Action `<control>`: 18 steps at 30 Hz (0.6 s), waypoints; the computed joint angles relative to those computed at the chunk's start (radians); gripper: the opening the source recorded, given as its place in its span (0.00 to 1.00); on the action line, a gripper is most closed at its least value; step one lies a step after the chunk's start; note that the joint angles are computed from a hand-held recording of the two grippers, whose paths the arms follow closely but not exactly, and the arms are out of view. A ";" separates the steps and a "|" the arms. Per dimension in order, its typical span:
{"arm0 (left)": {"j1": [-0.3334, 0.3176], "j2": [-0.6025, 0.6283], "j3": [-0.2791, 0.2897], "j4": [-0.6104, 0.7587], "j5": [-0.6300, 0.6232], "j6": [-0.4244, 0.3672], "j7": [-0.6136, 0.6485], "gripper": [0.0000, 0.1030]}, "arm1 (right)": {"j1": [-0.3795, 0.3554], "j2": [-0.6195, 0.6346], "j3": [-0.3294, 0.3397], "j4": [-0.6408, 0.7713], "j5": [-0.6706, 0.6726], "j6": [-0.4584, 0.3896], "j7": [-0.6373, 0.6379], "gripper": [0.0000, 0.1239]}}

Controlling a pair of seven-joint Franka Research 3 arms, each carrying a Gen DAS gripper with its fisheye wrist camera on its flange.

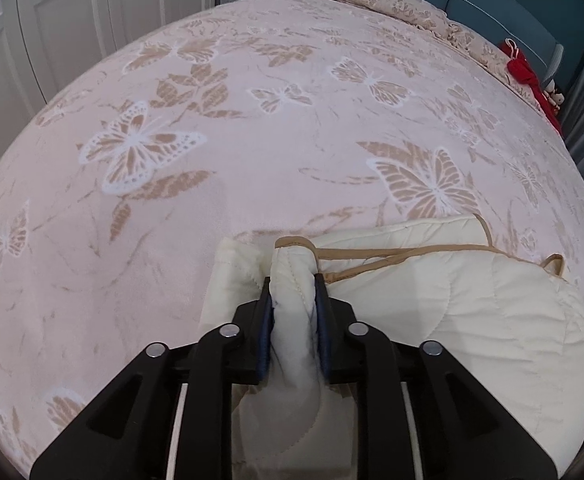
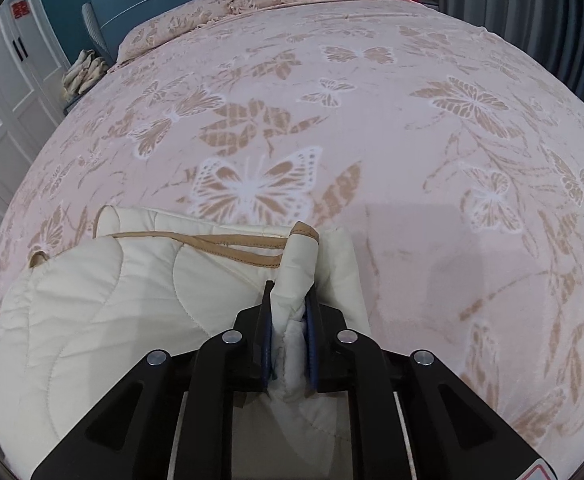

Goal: Fold large clothes

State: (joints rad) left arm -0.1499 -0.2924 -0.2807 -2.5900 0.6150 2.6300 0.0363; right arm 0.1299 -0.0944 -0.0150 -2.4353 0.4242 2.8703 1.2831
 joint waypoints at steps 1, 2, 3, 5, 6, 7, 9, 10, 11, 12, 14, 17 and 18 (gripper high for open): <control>-0.004 -0.012 -0.005 0.006 -0.008 -0.036 0.000 0.32 | -0.005 -0.009 0.001 0.002 -0.014 -0.011 0.017 0.12; -0.007 -0.042 -0.018 0.012 -0.013 -0.101 -0.015 0.52 | -0.016 -0.034 0.003 -0.003 -0.038 -0.018 0.053 0.14; -0.005 -0.093 -0.033 -0.001 0.007 -0.132 -0.050 0.61 | -0.020 -0.072 0.001 -0.017 -0.036 -0.011 0.073 0.17; -0.009 -0.186 -0.050 -0.029 0.034 -0.158 -0.090 0.63 | -0.014 -0.151 -0.009 -0.052 -0.009 0.011 0.074 0.18; -0.022 -0.242 -0.054 -0.036 0.032 -0.183 -0.084 0.63 | -0.004 -0.193 -0.014 -0.072 0.003 0.029 0.058 0.18; -0.029 -0.268 -0.057 -0.033 0.030 -0.196 -0.077 0.63 | 0.009 -0.230 -0.017 -0.088 0.010 0.043 0.040 0.19; -0.046 -0.311 -0.058 -0.020 0.031 -0.166 -0.061 0.63 | 0.083 -0.292 -0.054 -0.106 0.068 0.032 -0.036 0.20; -0.049 -0.305 -0.062 -0.003 0.030 -0.145 -0.053 0.63 | 0.124 -0.313 -0.070 -0.108 0.103 0.014 -0.074 0.20; -0.056 -0.283 -0.065 0.022 0.028 -0.119 -0.034 0.63 | 0.157 -0.325 -0.074 -0.107 0.127 -0.010 -0.103 0.20; -0.065 -0.242 -0.066 0.054 0.024 -0.082 -0.005 0.63 | 0.179 -0.331 -0.070 -0.105 0.145 -0.033 -0.124 0.17; -0.077 -0.150 -0.078 0.115 0.021 -0.035 0.046 0.62 | 0.234 -0.324 -0.065 -0.097 0.195 -0.073 -0.180 0.14; -0.099 0.017 -0.096 0.213 0.022 -0.018 0.113 0.62 | 0.260 -0.275 -0.004 -0.087 0.206 -0.082 -0.202 0.10; -0.107 0.073 -0.100 0.242 0.025 -0.022 0.122 0.61 | 0.265 -0.247 0.013 -0.075 0.205 -0.086 -0.199 0.10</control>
State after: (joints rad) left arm -0.2567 -0.2195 -0.3802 -2.3475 0.6403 2.6081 0.1586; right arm 0.3954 -0.3415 -0.0024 -2.5098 0.6291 2.7846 1.0837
